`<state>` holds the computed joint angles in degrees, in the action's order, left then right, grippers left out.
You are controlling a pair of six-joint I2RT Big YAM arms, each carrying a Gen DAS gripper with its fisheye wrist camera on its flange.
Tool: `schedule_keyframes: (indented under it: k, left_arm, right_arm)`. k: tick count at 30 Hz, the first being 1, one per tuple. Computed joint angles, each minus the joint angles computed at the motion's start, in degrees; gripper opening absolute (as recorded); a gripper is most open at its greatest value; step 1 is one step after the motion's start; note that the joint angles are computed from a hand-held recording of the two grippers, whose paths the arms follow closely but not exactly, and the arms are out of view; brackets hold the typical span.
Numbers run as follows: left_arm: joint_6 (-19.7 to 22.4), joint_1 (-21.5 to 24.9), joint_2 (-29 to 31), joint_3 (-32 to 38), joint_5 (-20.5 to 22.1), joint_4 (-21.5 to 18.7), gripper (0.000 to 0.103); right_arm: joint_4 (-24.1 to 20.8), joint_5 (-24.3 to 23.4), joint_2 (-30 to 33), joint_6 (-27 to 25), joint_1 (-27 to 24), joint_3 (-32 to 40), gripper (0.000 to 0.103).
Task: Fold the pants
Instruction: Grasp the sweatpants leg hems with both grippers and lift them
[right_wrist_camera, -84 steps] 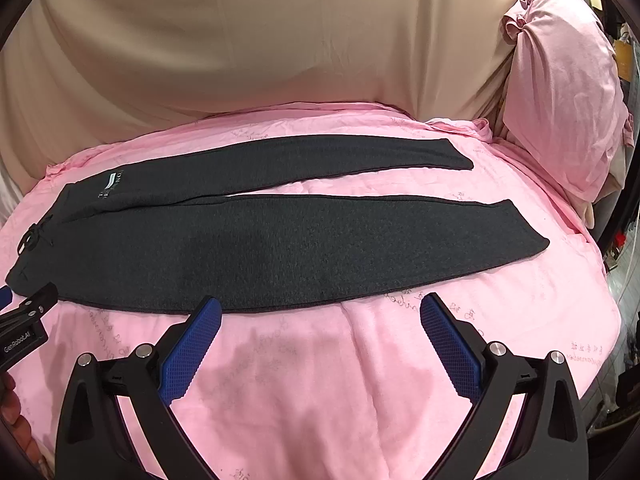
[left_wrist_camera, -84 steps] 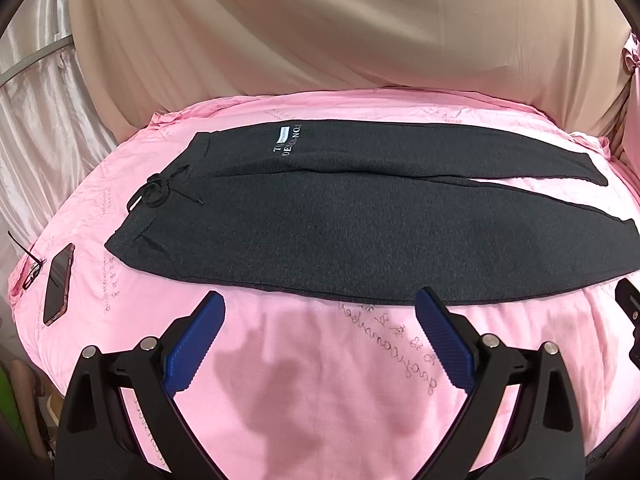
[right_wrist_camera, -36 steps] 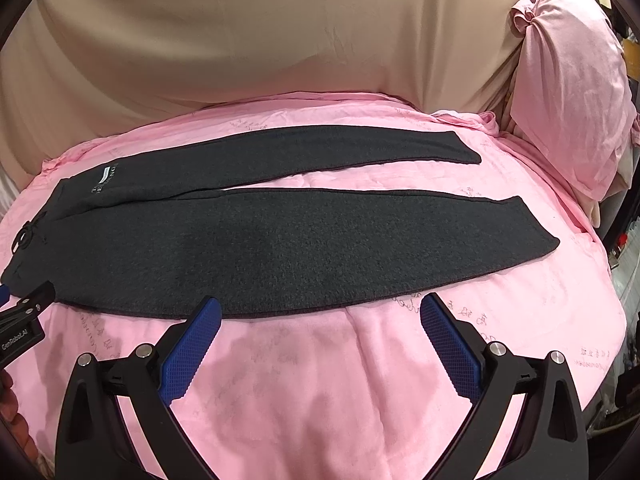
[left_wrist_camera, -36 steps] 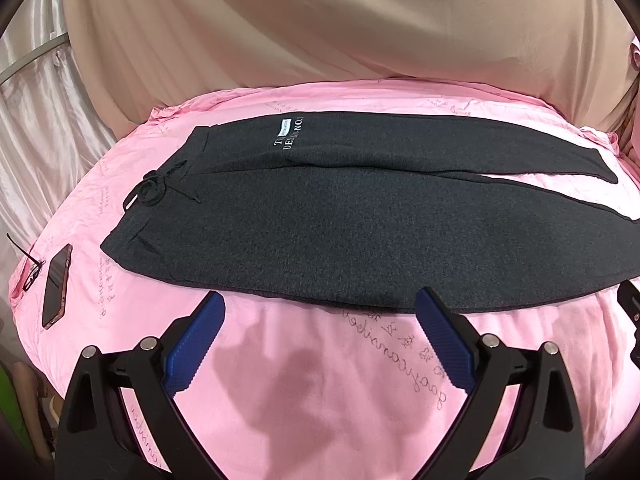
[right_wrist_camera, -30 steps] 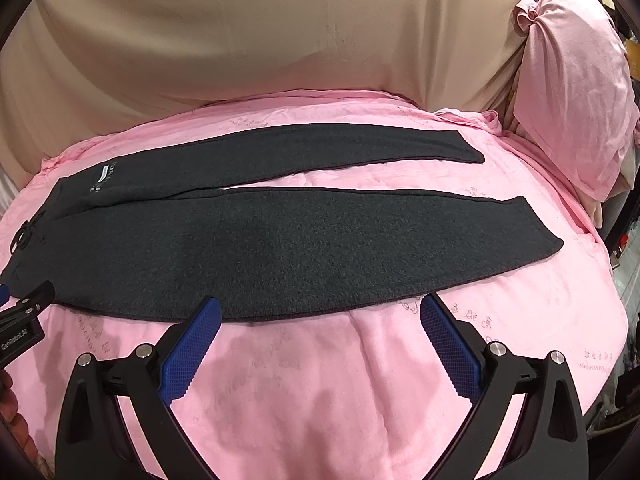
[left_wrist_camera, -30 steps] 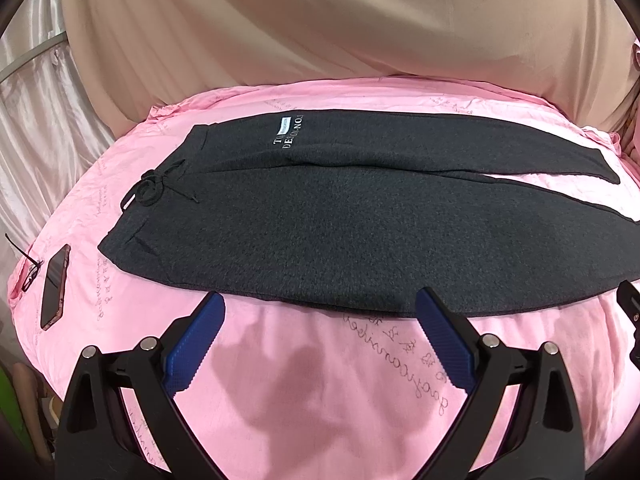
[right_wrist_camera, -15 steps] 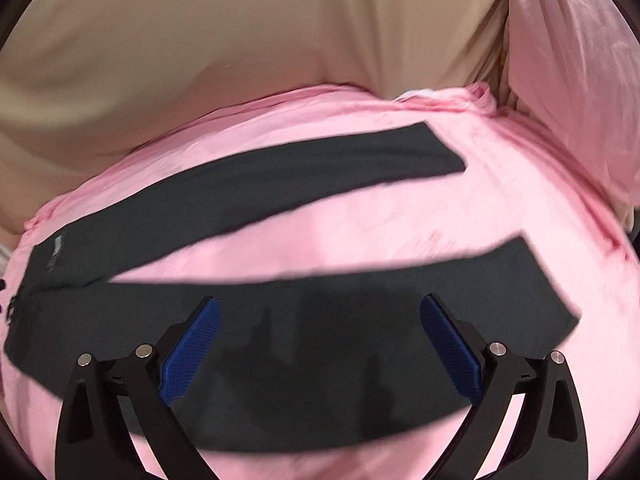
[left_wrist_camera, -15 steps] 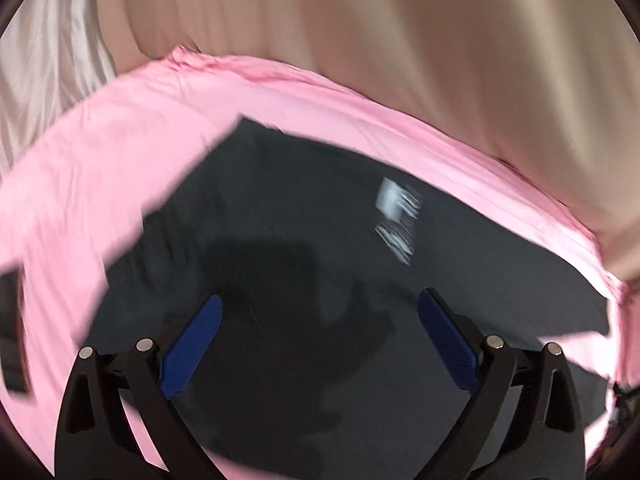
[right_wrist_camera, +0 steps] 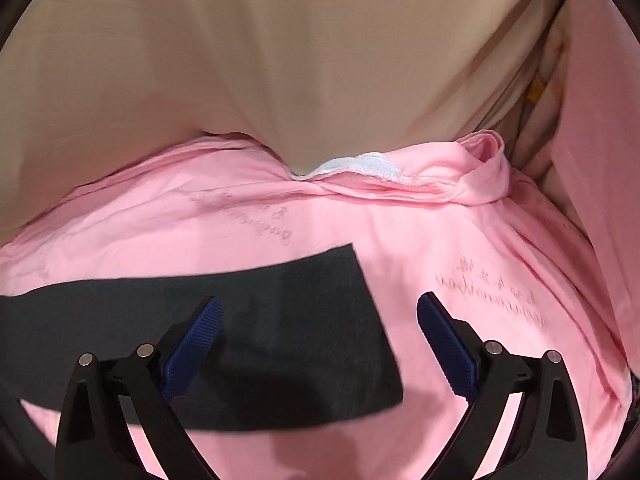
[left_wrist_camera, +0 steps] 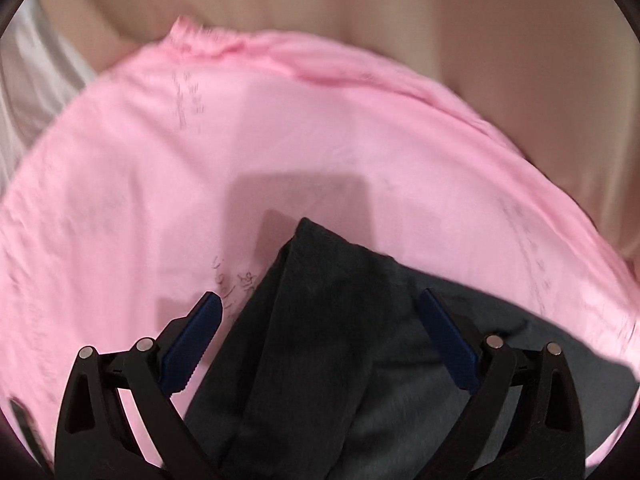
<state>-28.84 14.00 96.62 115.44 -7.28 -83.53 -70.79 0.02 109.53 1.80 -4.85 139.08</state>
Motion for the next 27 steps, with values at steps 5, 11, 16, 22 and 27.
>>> schedule_keyframes:
  k: [5, 11, 16, 22, 27]
  left_arm:
    - [0.26, -0.19, 1.21, -0.60, -0.87, 2.20, 0.098]
    - [4.86, -2.00, 3.95, 2.62, -4.07, 2.38, 0.073]
    - [4.21, -1.12, 3.49, 4.79, 0.24, 0.00, 0.030]
    - [3.22, -2.97, -2.77, 2.32, 1.14, 2.70, 0.022]
    - [5.31, -4.22, -13.44, -2.92, 4.00, 6.13, 0.021]
  right_arm:
    - [-9.98, 0.24, 10.69, -0.40, 0.19, 16.45, 0.095]
    - [-4.94, -1.11, 8.94, 0.71, 0.78, 11.62, 0.059]
    - [-7.24, -4.88, 8.97, 2.26, 0.13, 14.05, 0.009]
    - [-2.99, -5.93, 3.35, 2.73, 0.24, 10.30, 0.007]
    - [6.79, -10.00, -12.09, 0.93, -1.14, -7.70, 0.006]
